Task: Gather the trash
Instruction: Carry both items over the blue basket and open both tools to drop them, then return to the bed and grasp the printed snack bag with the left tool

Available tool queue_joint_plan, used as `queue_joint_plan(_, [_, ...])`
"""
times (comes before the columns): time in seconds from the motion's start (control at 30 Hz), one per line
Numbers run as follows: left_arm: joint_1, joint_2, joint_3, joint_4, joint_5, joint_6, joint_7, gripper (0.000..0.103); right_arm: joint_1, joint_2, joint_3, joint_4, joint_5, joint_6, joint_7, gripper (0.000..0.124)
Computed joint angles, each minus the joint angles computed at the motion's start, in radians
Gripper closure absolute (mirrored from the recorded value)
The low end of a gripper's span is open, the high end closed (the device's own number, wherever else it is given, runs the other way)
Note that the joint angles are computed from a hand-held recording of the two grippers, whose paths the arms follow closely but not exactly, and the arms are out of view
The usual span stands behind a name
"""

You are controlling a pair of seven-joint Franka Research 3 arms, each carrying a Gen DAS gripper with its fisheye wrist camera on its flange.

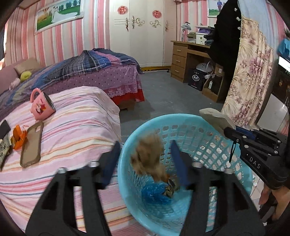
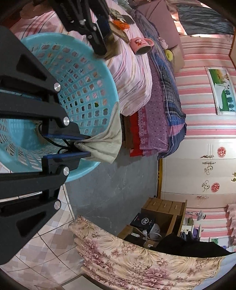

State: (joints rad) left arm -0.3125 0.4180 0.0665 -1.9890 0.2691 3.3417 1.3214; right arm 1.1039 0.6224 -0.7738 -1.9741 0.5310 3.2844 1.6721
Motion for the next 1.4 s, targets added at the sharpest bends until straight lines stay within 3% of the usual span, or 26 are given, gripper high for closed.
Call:
queue_joint_plan(0.07, [-0.113, 0.001, 0.123, -0.009, -0.042, 0.016, 0.005, 0.021, -0.006, -0.005, 0.009, -0.002, 0.002, 0.008, -0.001, 0.111])
queue_joint_plan(0.13, [-0.21, 0.007, 0.223, -0.017, -0.133, 0.036, 0.043, 0.014, -0.012, -0.008, 0.018, -0.004, 0.01, 0.016, -0.006, 0.111])
queue_joint_plan(0.27, [-0.214, 0.005, 0.249, -0.015, -0.165, 0.036, 0.054, 0.009, -0.006, 0.001, 0.014, 0.002, 0.03, 0.014, -0.021, 0.107])
queue_joint_plan(0.33, [-0.251, 0.008, 0.301, -0.017, -0.204, 0.038, 0.076, 0.008, 0.016, 0.018, -0.013, 0.012, 0.037, 0.0, -0.012, 0.106])
queue_joint_plan(0.37, [-0.269, 0.009, 0.323, -0.019, -0.224, 0.04, 0.086, 0.007, 0.038, 0.034, -0.038, 0.017, 0.042, -0.01, 0.002, 0.096])
queue_joint_plan(0.4, [-0.273, 0.01, 0.331, -0.019, -0.238, 0.04, 0.095, 0.007, 0.048, 0.042, -0.051, 0.022, 0.039, -0.018, 0.014, 0.079])
queue_joint_plan(0.47, [-0.274, 0.007, 0.346, -0.021, -0.265, 0.038, 0.108, 0.006, 0.066, 0.053, -0.073, 0.027, 0.03, -0.023, 0.043, 0.064])
queue_joint_plan(0.53, [-0.248, -0.001, 0.334, -0.024, -0.276, 0.034, 0.116, 0.006, 0.071, 0.062, -0.085, 0.04, 0.016, -0.038, 0.07, 0.062])
queue_joint_plan(0.67, [-0.23, -0.013, 0.342, -0.036, -0.292, 0.034, 0.131, 0.006, 0.081, 0.083, -0.104, 0.062, -0.023, -0.052, 0.13, 0.041])
queue_joint_plan(0.73, [-0.225, -0.021, 0.352, -0.045, -0.305, 0.038, 0.142, 0.006, 0.093, 0.104, -0.124, 0.085, -0.047, -0.075, 0.16, 0.038])
queue_joint_plan(0.83, [-0.168, -0.039, 0.313, -0.055, -0.302, 0.034, 0.147, 0.006, 0.104, 0.125, -0.14, 0.114, -0.081, -0.091, 0.203, 0.032])
queue_joint_plan(1.07, [-0.165, -0.06, 0.359, -0.091, -0.348, 0.055, 0.208, 0.006, 0.087, 0.144, -0.118, 0.193, -0.162, -0.098, 0.291, 0.027])
queue_joint_plan(1.17, [-0.122, -0.073, 0.341, -0.106, -0.363, 0.055, 0.232, 0.006, 0.067, 0.162, -0.095, 0.26, -0.212, -0.122, 0.313, 0.027])
queue_joint_plan(1.3, [-0.149, -0.062, 0.409, -0.11, -0.422, 0.054, 0.279, 0.006, 0.04, 0.18, -0.065, 0.332, -0.268, -0.149, 0.349, 0.027])
queue_joint_plan(1.4, [-0.131, -0.059, 0.417, -0.109, -0.444, 0.06, 0.296, 0.006, 0.016, 0.211, -0.043, 0.414, -0.306, -0.176, 0.383, 0.027])
